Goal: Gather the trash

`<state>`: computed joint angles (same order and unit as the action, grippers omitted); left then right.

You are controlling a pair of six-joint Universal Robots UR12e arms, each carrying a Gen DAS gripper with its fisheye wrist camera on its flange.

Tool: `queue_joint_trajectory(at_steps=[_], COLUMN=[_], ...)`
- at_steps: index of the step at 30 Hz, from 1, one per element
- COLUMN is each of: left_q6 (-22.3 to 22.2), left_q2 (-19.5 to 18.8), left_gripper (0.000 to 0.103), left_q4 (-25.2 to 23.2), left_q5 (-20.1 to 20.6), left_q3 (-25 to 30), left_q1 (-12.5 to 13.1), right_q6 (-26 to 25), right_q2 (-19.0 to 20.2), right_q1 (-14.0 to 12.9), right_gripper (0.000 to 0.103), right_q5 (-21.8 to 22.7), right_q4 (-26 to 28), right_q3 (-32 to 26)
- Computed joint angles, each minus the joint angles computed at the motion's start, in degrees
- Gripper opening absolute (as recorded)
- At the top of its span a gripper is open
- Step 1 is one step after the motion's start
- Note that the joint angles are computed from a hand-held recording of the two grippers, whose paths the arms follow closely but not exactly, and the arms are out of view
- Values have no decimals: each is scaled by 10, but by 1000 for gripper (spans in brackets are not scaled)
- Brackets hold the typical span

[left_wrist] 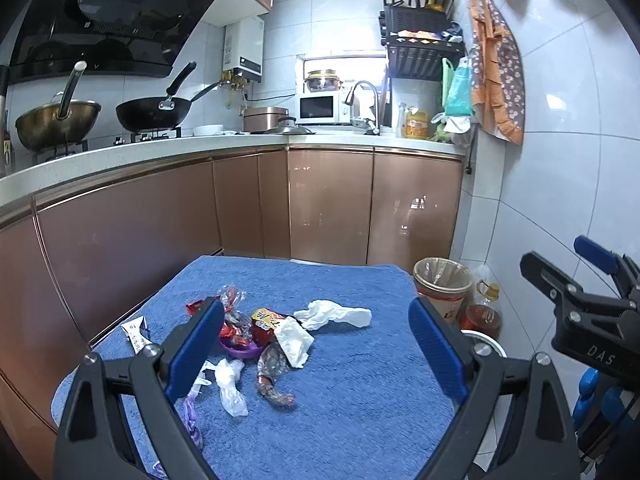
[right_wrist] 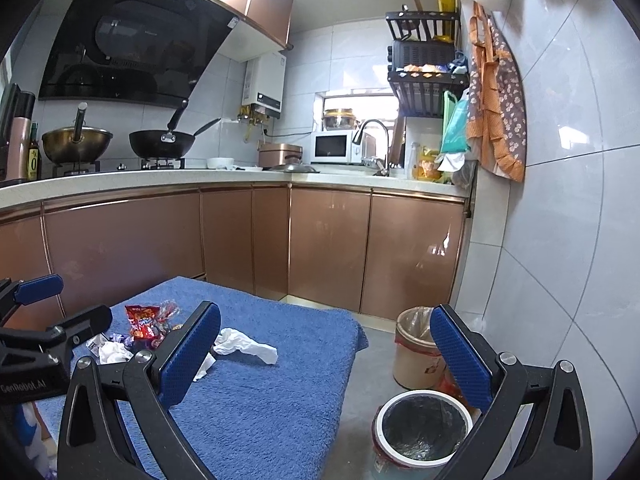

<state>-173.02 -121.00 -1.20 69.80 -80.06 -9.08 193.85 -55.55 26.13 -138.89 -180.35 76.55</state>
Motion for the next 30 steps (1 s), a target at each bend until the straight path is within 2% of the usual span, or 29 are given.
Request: queue_joint_trajectory(at_steps=[5, 10, 15, 18, 20, 22, 26, 30], left_q6=[11, 46, 72, 77, 75, 70, 76, 100], left_q2=[-7, -12, -14, -16, -20, -24, -35, -43], left_gripper=[94, 94, 93, 93, 93, 92, 76, 72], left_q4=[8, -12, -85, -133, -164, -186, -236, -281], left_q5=[12, 22, 19, 14, 15, 8, -25, -67], left_q3=[11, 16, 9, 4, 3, 3, 11, 20], left_q1=[18, 38, 57, 65, 69, 74, 82, 89], right_q6=[3, 15, 25, 25, 23, 20, 14, 11], right_q2=[3, 14, 35, 54, 66, 80, 109, 141], right_q1=[-13, -31, -48, -56, -59, -62, -66, -67], right_gripper=[103, 98, 90, 84, 75, 70, 55, 54], right_q5=[48, 113, 191, 258, 299, 358, 444, 498], right_q4=[28, 66, 112, 138, 159, 186, 246, 298], right_q3=[-5, -21, -49, -73, -89, -108, -152, -203])
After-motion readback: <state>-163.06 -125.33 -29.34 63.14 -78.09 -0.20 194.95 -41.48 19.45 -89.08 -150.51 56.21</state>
